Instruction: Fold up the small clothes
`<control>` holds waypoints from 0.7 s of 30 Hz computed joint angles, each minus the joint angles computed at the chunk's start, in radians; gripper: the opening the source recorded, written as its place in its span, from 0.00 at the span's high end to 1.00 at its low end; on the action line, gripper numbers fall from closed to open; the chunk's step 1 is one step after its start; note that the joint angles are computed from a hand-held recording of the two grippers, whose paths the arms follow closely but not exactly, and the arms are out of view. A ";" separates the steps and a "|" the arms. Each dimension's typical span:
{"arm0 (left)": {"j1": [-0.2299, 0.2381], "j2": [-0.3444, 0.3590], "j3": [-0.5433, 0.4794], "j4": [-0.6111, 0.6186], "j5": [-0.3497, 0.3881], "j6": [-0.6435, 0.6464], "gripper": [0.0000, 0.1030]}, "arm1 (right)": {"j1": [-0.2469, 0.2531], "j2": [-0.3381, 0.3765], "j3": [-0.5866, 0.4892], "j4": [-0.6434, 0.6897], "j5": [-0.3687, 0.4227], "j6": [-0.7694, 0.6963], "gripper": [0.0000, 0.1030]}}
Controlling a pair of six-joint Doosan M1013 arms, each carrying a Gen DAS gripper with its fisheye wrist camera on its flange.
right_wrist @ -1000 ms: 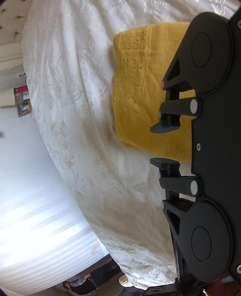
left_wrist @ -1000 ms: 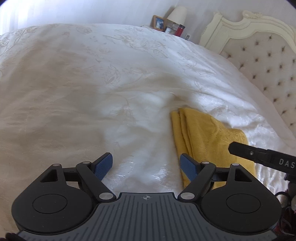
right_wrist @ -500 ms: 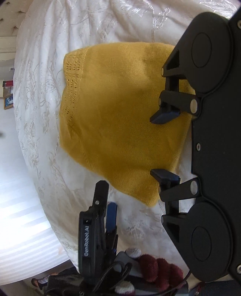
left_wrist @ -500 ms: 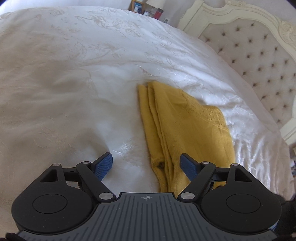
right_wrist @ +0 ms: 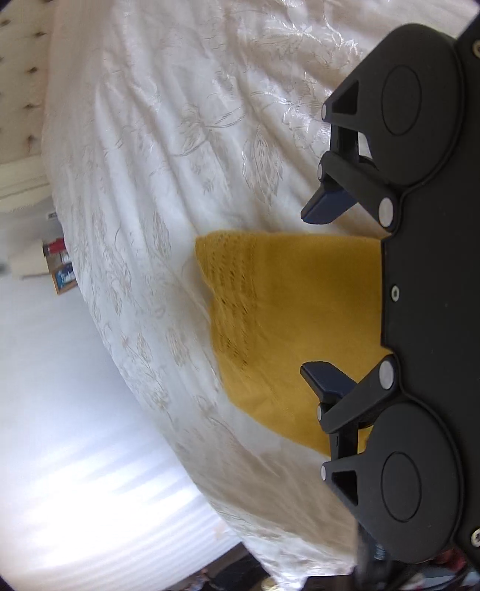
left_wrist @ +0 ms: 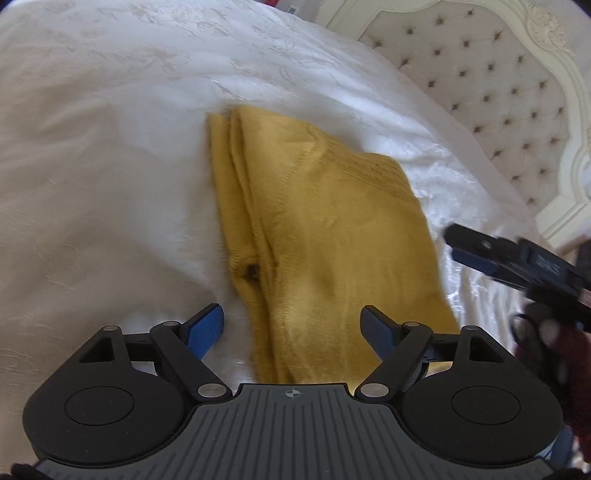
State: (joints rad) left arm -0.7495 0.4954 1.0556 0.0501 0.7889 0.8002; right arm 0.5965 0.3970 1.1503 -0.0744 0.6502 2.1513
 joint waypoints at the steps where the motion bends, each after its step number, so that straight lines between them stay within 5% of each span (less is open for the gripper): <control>1: 0.006 0.001 0.002 -0.040 -0.014 0.024 0.21 | -0.010 0.004 0.004 0.027 -0.017 0.001 0.18; 10: 0.025 0.013 0.021 -0.177 -0.126 0.088 0.18 | -0.097 0.058 0.022 0.479 -0.155 -0.237 0.17; 16: 0.021 0.020 0.022 -0.180 -0.158 0.113 0.17 | -0.127 0.122 -0.034 0.823 -0.106 -0.565 0.15; 21: 0.014 0.025 0.017 -0.168 -0.167 0.142 0.17 | -0.128 0.160 -0.087 0.883 -0.062 -0.652 0.06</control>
State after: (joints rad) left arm -0.7354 0.5200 1.0730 -0.1177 0.6218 0.9426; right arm 0.4682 0.5568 1.0636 0.8087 0.5883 1.4995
